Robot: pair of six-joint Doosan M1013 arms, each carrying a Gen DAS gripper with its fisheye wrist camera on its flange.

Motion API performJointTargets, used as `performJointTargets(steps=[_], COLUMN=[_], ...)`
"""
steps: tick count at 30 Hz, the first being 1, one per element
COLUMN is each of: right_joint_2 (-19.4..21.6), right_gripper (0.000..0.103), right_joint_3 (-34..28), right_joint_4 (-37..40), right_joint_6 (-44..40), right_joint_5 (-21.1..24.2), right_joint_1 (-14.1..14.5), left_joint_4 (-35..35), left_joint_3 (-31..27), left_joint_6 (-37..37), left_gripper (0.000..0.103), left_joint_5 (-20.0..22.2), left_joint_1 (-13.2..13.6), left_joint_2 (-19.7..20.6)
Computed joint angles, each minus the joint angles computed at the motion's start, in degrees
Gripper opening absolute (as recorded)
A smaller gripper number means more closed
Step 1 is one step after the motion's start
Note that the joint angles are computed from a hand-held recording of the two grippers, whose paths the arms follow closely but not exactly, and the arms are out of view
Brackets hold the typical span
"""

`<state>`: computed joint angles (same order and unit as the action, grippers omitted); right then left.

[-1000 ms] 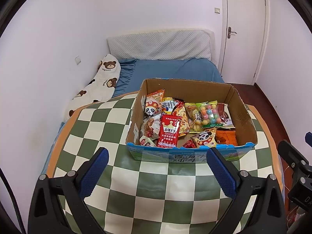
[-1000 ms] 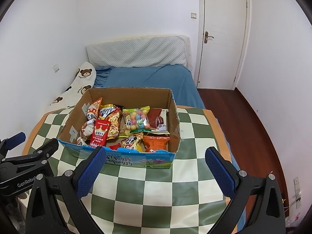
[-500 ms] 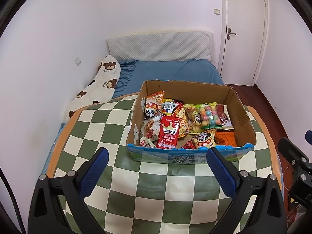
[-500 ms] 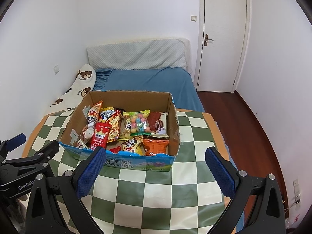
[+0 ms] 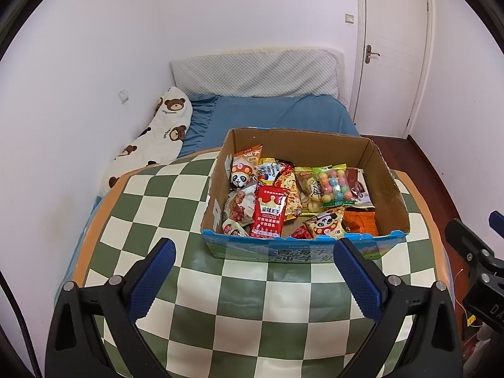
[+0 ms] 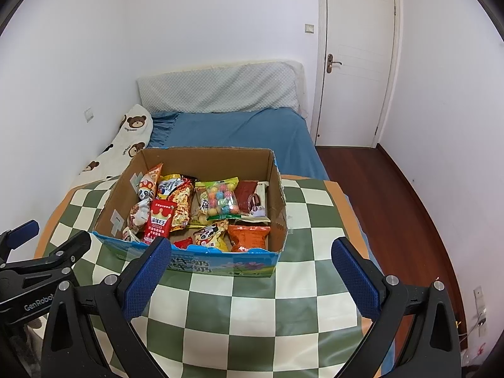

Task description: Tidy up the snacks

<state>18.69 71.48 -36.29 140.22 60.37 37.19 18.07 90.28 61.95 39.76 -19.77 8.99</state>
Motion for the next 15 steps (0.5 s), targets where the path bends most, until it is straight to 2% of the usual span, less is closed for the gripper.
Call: performJointTargets(steps=[15], right_joint_2=[0.0], right_gripper=[0.103], right_joint_3=[0.3], right_joint_4=[1.1], right_joint_6=[0.4], right_joint_5=[0.1], right_joint_1=[-0.3], left_joint_4=[-0.4], left_joint_3=[-0.3], left_joint_6=[0.5], left_gripper=[0.103], left_joint_5=[0.3], left_joint_1=[0.0], left_joint_2=[-0.3])
